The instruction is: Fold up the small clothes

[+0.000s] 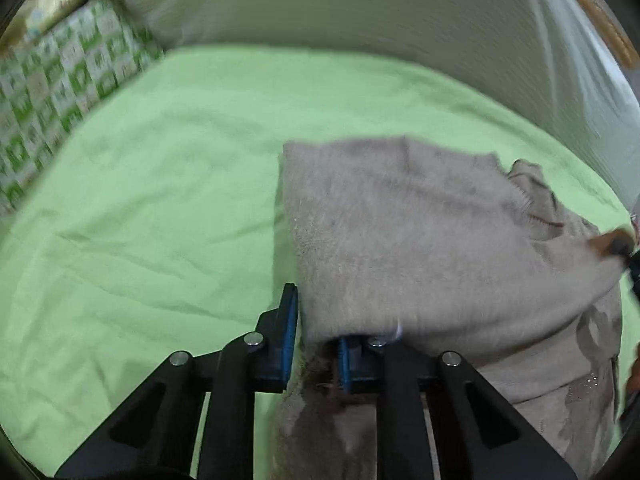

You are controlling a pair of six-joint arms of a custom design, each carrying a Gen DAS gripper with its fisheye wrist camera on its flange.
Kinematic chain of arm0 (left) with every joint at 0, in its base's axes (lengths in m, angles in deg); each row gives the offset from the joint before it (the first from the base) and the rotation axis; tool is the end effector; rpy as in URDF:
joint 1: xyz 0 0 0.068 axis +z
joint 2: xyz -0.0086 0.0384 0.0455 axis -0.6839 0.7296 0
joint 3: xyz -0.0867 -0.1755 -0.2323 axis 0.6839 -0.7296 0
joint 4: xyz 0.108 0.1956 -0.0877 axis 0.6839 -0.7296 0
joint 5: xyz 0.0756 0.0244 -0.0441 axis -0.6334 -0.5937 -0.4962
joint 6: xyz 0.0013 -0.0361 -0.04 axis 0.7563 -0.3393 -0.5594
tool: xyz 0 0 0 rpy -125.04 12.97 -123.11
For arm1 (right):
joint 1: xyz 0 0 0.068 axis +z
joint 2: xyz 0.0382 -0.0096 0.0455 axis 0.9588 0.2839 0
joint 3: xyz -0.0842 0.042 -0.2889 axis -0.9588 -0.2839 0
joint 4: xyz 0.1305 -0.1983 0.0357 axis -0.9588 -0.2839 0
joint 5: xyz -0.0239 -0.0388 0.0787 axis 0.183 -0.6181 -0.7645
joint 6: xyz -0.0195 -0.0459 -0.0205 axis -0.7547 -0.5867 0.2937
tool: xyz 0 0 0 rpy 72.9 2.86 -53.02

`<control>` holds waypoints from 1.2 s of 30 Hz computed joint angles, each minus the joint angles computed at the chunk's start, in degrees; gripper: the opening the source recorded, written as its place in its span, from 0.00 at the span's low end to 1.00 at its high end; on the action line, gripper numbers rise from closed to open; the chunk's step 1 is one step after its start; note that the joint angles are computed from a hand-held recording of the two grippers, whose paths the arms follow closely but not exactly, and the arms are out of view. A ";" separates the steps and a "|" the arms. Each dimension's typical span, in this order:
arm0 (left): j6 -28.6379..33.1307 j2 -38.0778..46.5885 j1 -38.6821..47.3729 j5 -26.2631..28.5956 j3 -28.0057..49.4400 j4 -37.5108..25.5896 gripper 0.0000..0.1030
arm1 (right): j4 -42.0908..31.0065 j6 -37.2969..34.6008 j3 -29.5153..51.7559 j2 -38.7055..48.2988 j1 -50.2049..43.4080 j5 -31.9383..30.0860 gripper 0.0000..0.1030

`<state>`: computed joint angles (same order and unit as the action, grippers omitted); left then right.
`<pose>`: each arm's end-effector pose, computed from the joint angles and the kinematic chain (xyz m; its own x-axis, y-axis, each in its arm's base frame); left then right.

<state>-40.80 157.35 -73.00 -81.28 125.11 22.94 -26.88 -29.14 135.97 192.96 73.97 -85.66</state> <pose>0.2427 -0.1178 0.1131 -0.6188 -0.5128 -0.5951 -0.5907 0.8031 -0.0778 0.3782 0.0168 0.1358 -0.7482 0.3240 -0.5790 -0.0206 0.8609 0.5084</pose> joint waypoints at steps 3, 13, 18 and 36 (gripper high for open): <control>-1.43 -1.93 -4.69 -3.16 1.14 -2.35 0.16 | 6.74 -1.33 -6.84 -9.37 -2.98 -0.53 0.08; -6.34 2.38 -6.38 -2.24 -0.60 1.18 0.20 | 5.35 -10.70 -9.39 -3.84 -9.81 -2.08 0.08; -7.12 2.34 -5.62 -1.12 -2.90 2.56 0.31 | 6.08 -14.13 -10.72 -6.79 -8.18 2.56 0.09; -44.16 -4.69 -35.39 -2.23 -7.15 -17.76 0.53 | -3.94 -27.74 -29.90 -30.23 -21.62 -1.83 0.43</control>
